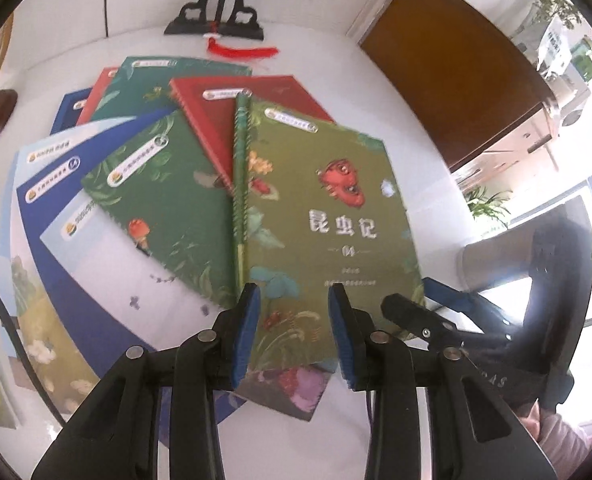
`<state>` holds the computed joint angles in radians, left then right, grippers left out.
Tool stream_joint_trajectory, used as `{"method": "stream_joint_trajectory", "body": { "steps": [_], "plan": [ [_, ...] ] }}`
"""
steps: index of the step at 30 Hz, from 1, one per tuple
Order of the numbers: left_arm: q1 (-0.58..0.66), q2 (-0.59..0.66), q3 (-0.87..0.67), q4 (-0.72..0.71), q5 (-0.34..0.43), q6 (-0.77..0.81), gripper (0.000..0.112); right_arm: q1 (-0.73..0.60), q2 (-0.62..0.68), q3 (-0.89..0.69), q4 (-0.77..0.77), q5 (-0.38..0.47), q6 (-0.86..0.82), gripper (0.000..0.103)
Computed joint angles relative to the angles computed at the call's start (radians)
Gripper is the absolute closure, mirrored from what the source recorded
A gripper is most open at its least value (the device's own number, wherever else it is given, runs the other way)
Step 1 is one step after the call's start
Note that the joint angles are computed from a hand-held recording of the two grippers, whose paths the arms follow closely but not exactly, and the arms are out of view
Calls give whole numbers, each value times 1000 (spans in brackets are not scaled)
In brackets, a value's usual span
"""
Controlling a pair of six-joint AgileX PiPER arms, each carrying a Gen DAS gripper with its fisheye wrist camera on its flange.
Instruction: Organize books
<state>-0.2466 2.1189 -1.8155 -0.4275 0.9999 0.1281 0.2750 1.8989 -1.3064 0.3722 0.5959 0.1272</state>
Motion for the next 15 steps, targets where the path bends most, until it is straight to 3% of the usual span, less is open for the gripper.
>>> {"method": "stream_joint_trajectory", "body": {
  "steps": [3, 7, 15],
  "plan": [
    [-4, 53, -64, 11, 34, -10, 76, -11, -19, 26, 47, -46, -61, 15],
    [-15, 78, -109, 41, 19, -46, 76, -49, 38, -22, 97, -36, -85, 15],
    [-20, 153, -245, 70, 73, -68, 76, -131, 91, -63, 337, 16, -251, 15]
  ]
}}
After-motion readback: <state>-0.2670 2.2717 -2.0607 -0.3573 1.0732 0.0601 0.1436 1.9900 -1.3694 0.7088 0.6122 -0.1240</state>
